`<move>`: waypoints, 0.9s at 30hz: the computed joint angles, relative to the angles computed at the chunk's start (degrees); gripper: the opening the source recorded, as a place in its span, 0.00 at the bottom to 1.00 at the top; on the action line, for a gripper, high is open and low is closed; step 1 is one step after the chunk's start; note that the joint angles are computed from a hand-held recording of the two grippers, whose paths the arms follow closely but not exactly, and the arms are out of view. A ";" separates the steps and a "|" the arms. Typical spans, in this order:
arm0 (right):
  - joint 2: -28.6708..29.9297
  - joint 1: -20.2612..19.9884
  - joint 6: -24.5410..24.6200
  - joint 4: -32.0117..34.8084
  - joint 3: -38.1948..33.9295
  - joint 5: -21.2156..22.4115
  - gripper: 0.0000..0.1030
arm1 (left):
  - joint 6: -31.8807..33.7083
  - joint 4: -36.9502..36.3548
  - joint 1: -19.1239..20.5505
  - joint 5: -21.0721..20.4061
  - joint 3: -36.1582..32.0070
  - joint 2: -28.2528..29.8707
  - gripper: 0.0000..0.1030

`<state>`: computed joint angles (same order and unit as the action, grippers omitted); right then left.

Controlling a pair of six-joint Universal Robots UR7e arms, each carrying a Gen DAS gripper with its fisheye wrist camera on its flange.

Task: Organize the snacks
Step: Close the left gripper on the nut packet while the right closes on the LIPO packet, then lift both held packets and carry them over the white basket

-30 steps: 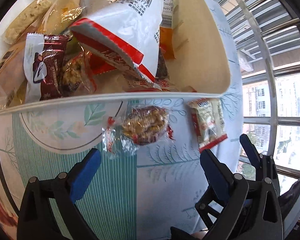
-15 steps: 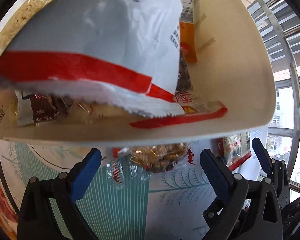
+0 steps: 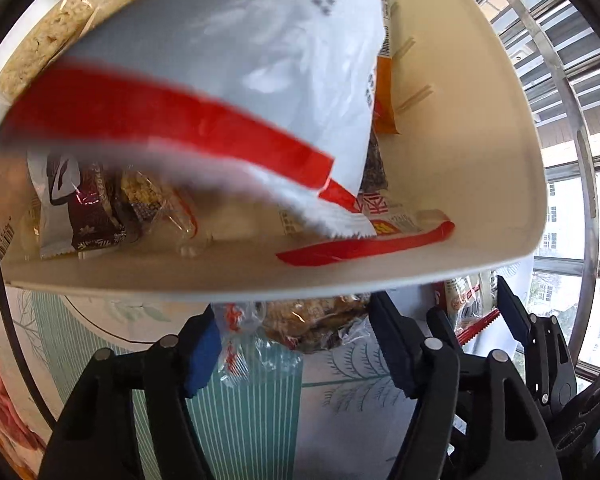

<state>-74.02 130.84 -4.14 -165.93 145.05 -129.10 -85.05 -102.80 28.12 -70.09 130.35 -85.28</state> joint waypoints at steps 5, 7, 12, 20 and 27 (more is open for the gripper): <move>-1.77 0.54 1.43 3.19 -0.48 0.26 0.52 | -0.66 1.29 -0.85 -1.65 -0.37 -0.95 0.56; -2.52 0.80 2.31 4.62 -0.72 0.25 0.52 | -1.70 1.47 -1.56 -2.42 0.10 -2.00 0.55; -5.16 1.99 4.88 8.01 -1.37 0.25 0.51 | -4.96 4.42 -4.52 -4.00 0.50 -4.84 0.55; -9.94 3.91 11.92 14.23 -3.87 1.81 0.51 | -10.03 12.25 -14.28 -4.38 -0.20 -11.96 0.56; -9.23 7.39 13.89 14.02 -7.32 0.89 0.51 | -11.91 22.80 -20.79 -2.68 -4.95 -15.51 0.56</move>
<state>-83.26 138.22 9.75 -151.91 137.73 -128.21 -96.96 -79.99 7.34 -72.77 125.40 -100.80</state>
